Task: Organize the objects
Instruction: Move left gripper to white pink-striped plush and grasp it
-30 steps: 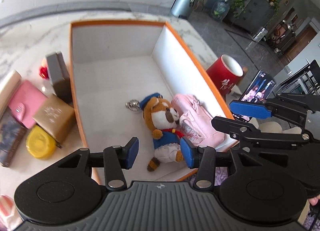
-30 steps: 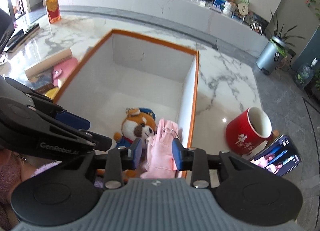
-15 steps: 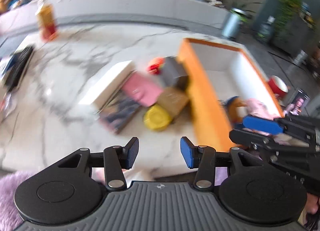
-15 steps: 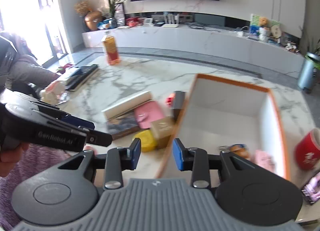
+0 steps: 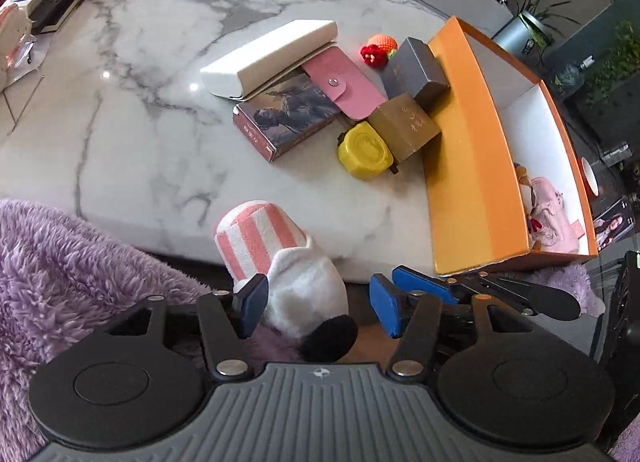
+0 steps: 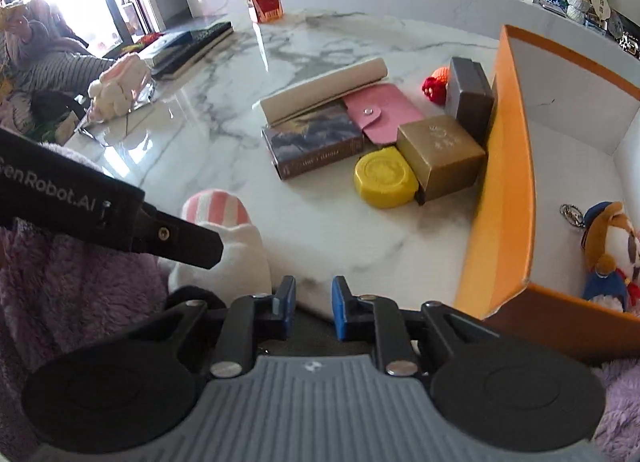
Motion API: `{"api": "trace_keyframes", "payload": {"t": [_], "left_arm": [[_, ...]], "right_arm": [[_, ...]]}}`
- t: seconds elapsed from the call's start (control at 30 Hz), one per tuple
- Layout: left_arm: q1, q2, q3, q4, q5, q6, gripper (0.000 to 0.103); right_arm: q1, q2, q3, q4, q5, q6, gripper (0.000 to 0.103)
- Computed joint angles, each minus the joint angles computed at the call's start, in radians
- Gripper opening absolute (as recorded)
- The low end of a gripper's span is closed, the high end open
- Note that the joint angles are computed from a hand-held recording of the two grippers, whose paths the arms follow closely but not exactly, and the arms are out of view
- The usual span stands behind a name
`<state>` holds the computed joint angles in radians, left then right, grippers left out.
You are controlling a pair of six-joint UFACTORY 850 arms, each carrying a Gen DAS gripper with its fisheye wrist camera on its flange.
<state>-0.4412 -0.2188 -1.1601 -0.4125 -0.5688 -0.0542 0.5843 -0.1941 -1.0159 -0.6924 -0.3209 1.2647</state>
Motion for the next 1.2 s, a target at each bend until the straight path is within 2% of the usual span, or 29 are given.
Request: {"api": "trace_keyframes", "payload": {"t": [0.23,0.37,0.43,0.5,0.6,0.63,0.77,0.9,1.0,1.13,1.2], "left_arm": [[-0.051,-0.059,-0.06,0.23,-0.047,-0.148,0.074],[-0.077,-0.093,-0.098,0.323,-0.081,-0.202,0.084],[-0.097,-0.114,-0.119,0.4,-0.098,-0.235,0.084],[-0.115,-0.14,-0.137,0.472,-0.122,-0.249,0.082],[-0.121,-0.153,-0.143,0.488,-0.142,-0.185,0.084],[-0.119,-0.151,-0.141,0.483,-0.14,-0.168,0.084],[-0.097,-0.128,-0.111,0.419,-0.09,-0.12,0.081],[-0.091,-0.086,-0.049,0.398,0.011,-0.121,0.076],[-0.093,-0.07,-0.032,0.422,0.058,-0.142,0.071],[-0.092,-0.068,-0.038,0.537,0.103,-0.231,0.069],[-0.077,-0.069,-0.044,0.501,0.124,-0.185,0.068]], "right_arm": [[0.001,-0.018,0.006,0.114,0.038,-0.112,0.021],[-0.004,-0.015,0.016,0.14,0.061,-0.137,0.022],[-0.006,-0.017,0.017,0.149,0.058,-0.141,0.022],[-0.005,-0.017,0.016,0.126,0.038,-0.112,0.021],[0.001,-0.017,0.019,0.104,0.006,-0.097,0.022],[0.002,-0.011,0.027,0.108,0.011,-0.106,0.027],[0.006,0.003,0.039,0.043,0.003,-0.032,0.027],[0.008,0.008,0.038,-0.02,-0.013,0.024,0.027],[0.008,0.01,0.038,-0.08,-0.02,0.081,0.027],[0.003,0.013,0.031,-0.212,-0.013,0.199,0.027],[0.0,0.008,0.019,-0.292,-0.027,0.264,0.027]]}}
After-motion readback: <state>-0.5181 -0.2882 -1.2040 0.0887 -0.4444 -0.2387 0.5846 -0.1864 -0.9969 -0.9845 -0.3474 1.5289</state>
